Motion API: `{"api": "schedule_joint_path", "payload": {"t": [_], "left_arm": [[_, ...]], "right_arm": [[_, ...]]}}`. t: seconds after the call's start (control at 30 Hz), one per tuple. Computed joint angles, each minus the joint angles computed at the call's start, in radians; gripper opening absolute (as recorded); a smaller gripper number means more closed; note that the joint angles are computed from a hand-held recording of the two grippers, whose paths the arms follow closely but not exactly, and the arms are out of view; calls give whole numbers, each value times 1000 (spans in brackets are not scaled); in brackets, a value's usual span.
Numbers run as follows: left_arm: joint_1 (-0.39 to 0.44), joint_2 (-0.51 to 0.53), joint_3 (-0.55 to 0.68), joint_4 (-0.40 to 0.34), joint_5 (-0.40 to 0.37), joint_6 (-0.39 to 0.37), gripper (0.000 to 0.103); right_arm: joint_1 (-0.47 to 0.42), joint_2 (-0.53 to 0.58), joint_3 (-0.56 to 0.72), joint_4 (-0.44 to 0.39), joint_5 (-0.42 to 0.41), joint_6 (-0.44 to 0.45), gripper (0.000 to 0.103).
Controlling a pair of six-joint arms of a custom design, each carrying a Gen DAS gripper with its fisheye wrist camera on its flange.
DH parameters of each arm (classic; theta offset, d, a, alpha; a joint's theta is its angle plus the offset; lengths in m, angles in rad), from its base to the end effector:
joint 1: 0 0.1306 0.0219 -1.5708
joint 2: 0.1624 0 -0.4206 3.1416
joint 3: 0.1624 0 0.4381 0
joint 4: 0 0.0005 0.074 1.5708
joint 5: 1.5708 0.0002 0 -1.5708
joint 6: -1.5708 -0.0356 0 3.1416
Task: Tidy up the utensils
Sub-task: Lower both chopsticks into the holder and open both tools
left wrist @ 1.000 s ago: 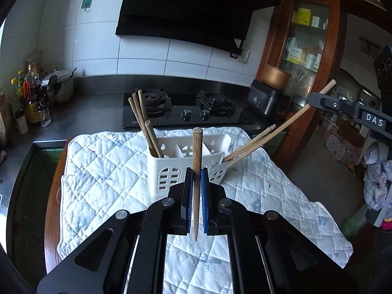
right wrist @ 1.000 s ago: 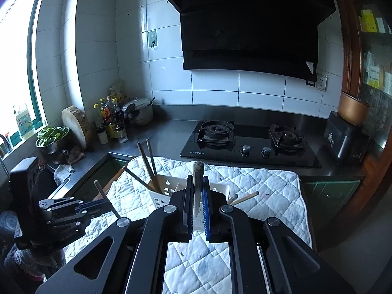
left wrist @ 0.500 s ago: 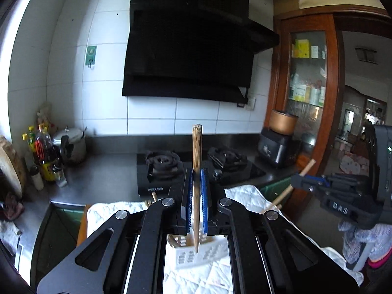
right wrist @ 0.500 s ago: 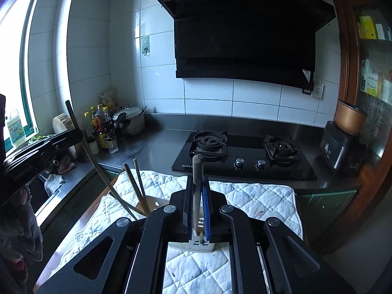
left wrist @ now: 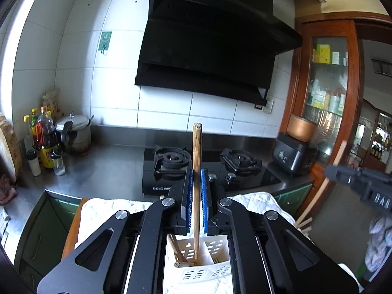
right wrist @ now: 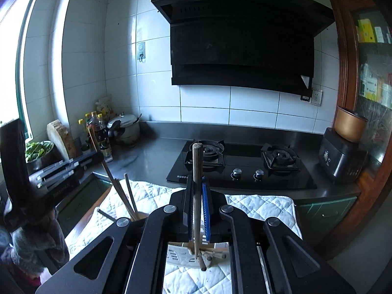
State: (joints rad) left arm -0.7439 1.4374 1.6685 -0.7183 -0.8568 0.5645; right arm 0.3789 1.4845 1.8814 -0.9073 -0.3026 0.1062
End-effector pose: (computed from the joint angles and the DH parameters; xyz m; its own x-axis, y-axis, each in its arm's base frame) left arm 0.4200 -0.3506 0.6056 -0.2654 -0.2319 -0.9358 -0.2248 0.9588 -0.1738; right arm 0.5092 0.2136 0.6664 -0.3883 -0.2635 -0.8831 -0.6394 0.7671 0.0523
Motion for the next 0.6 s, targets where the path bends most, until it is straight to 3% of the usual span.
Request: {"api": "schedule_joint_path", "payload": {"t": [0.17,0.6], "left_arm": [[16,5,-19,-9,45,14,5],[16,-2,-47,-24,67,20,9]], "right_arm": [[4,16,-9,63,8,-24,7],[30,52,-39,34,51,22,7]]}}
